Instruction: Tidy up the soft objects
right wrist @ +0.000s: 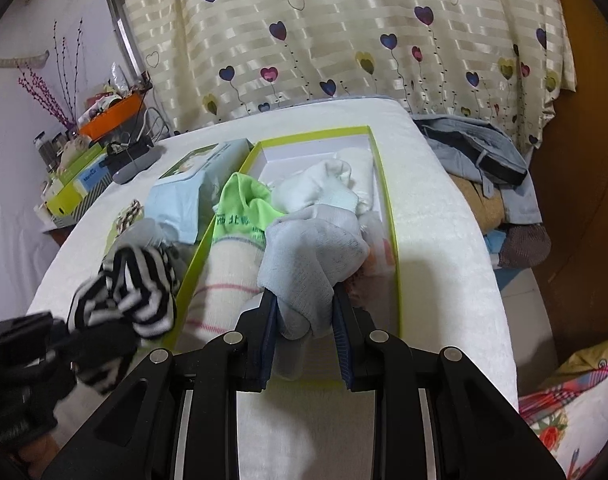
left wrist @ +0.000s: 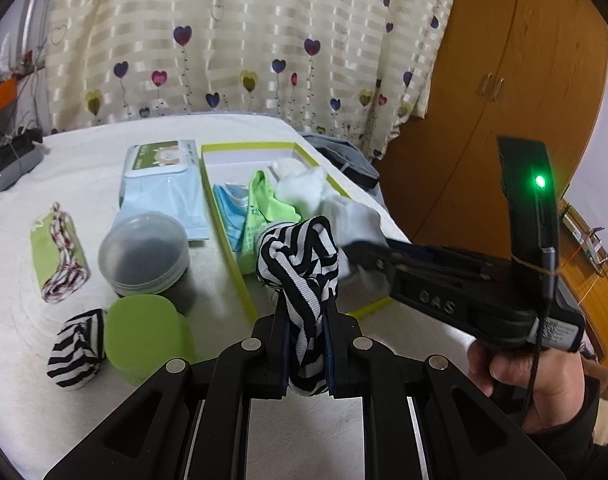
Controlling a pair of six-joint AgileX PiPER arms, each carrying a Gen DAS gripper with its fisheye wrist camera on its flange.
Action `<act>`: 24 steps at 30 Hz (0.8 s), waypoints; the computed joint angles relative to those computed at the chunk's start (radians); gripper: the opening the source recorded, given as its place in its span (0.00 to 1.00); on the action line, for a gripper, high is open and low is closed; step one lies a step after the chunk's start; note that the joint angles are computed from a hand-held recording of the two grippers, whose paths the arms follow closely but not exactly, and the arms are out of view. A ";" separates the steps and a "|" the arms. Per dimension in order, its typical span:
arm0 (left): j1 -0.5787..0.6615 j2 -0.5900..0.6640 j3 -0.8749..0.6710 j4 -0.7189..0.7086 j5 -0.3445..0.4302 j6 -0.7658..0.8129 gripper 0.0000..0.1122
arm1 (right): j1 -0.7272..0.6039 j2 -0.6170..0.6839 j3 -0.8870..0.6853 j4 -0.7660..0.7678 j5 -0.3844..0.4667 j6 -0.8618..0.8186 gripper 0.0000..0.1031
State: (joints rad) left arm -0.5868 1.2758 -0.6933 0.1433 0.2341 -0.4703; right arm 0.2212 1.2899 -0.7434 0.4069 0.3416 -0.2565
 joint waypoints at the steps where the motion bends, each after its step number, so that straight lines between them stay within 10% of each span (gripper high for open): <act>1: -0.004 0.003 -0.001 0.000 -0.001 0.000 0.11 | 0.001 0.010 -0.008 -0.010 -0.006 0.008 0.26; 10: -0.002 0.092 -0.050 -0.206 0.012 0.209 0.11 | -0.043 0.025 -0.006 0.156 -0.006 -0.167 0.26; 24: 0.028 0.264 -0.193 -0.117 0.025 0.093 0.11 | -0.102 0.042 -0.003 0.351 0.026 -0.379 0.26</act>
State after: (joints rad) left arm -0.5591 1.5396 -0.8866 0.0261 0.2589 -0.3768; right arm 0.1194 1.3318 -0.7468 0.7579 0.3680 -0.6358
